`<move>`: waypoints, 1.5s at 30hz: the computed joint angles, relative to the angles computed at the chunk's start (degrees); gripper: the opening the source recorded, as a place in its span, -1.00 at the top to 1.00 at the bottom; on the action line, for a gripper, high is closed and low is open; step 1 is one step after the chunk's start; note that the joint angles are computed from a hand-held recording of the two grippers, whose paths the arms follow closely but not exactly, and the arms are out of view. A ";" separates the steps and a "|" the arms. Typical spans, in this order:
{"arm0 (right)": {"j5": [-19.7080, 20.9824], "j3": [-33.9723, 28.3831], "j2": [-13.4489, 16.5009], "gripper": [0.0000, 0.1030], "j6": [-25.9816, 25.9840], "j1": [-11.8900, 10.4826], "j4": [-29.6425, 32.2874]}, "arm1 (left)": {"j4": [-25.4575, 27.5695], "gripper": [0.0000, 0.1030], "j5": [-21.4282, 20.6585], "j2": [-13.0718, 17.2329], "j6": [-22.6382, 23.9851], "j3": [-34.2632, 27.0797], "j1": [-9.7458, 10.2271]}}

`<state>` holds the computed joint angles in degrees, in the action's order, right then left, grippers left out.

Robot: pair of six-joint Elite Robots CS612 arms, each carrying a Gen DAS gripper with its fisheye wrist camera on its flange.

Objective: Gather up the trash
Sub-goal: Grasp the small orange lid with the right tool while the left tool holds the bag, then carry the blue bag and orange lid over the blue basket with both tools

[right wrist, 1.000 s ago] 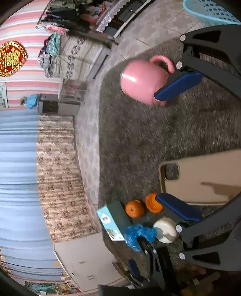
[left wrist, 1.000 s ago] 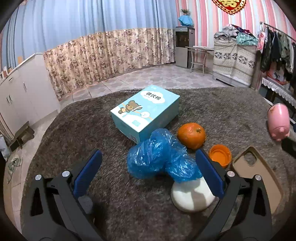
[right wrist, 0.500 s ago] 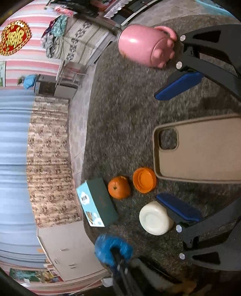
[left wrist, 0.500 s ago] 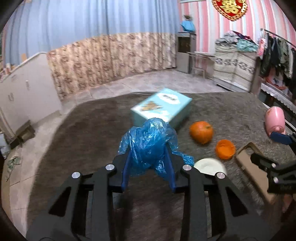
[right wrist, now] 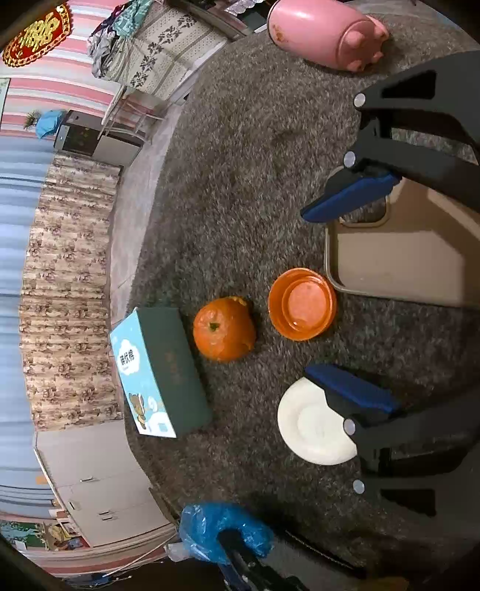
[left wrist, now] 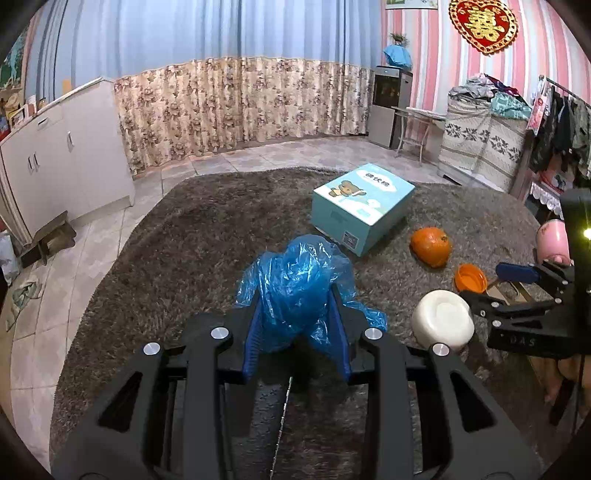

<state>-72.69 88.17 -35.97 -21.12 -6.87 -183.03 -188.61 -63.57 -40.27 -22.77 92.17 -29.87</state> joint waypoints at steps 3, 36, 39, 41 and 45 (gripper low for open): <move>0.87 0.19 -0.17 0.22 -0.03 -0.15 -0.02 | 0.02 0.39 -0.13 0.15 0.37 -0.27 -0.10; -3.31 28.88 -12.94 0.25 18.15 -18.74 -35.03 | -5.36 0.39 -6.32 -0.70 11.26 -3.31 -11.17; -4.49 30.15 -12.82 0.25 20.53 -20.80 -37.44 | -4.27 0.39 -6.66 -0.24 12.07 -4.29 -12.37; -4.82 30.80 -12.60 0.25 22.55 -22.43 -39.12 | -3.60 0.39 -7.15 -0.08 12.04 -4.95 -12.84; -6.81 31.12 -12.32 0.25 23.64 -23.83 -40.45 | -2.27 0.39 -9.07 0.46 10.88 -6.62 -13.76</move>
<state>-79.50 119.28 -48.29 2.52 -30.70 -223.48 -190.88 -72.64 -39.81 -11.89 85.56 -43.64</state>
